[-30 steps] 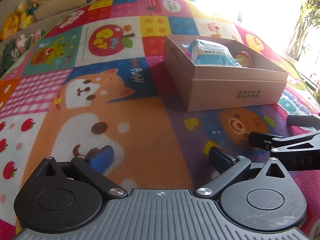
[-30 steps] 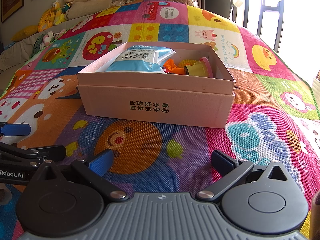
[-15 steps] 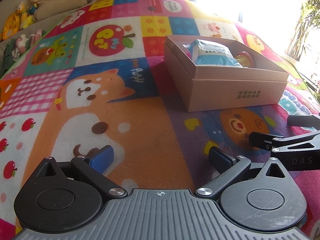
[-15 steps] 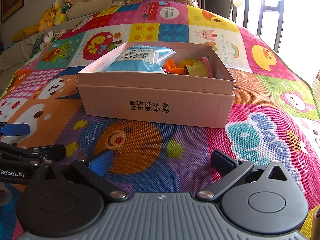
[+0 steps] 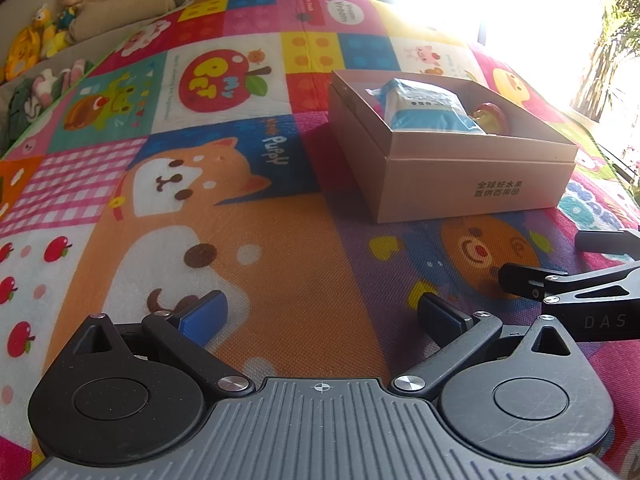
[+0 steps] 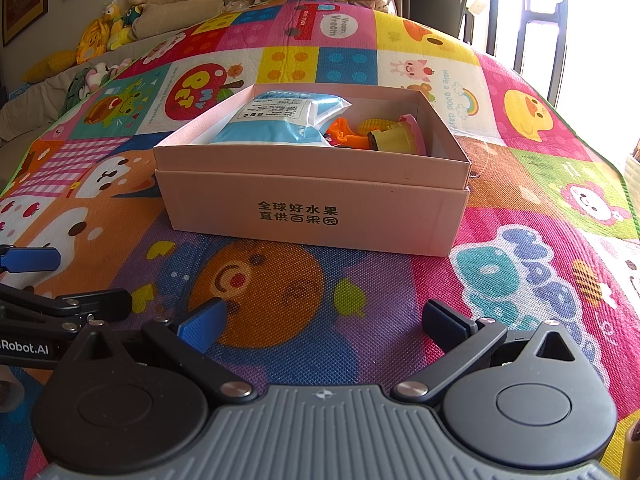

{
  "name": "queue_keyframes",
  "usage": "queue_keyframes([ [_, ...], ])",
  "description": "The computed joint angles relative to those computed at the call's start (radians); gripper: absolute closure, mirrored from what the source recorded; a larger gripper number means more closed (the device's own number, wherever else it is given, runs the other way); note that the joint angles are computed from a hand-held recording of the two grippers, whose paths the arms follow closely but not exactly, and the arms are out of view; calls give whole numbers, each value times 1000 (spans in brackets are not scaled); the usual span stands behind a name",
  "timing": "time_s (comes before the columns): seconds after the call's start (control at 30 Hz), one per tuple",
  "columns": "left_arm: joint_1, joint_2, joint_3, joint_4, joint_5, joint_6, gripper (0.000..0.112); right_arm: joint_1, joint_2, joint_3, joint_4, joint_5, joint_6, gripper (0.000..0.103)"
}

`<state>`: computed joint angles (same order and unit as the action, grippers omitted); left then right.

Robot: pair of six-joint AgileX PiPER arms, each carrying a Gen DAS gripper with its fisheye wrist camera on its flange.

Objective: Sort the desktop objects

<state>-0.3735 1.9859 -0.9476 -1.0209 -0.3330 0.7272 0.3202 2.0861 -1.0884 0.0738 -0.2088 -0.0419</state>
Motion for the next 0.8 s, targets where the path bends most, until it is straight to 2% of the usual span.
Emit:
queue_keyframes([
  [0.8,2,-1,-2,-12,5,17,9,1,1,0,2,0,-2,0],
])
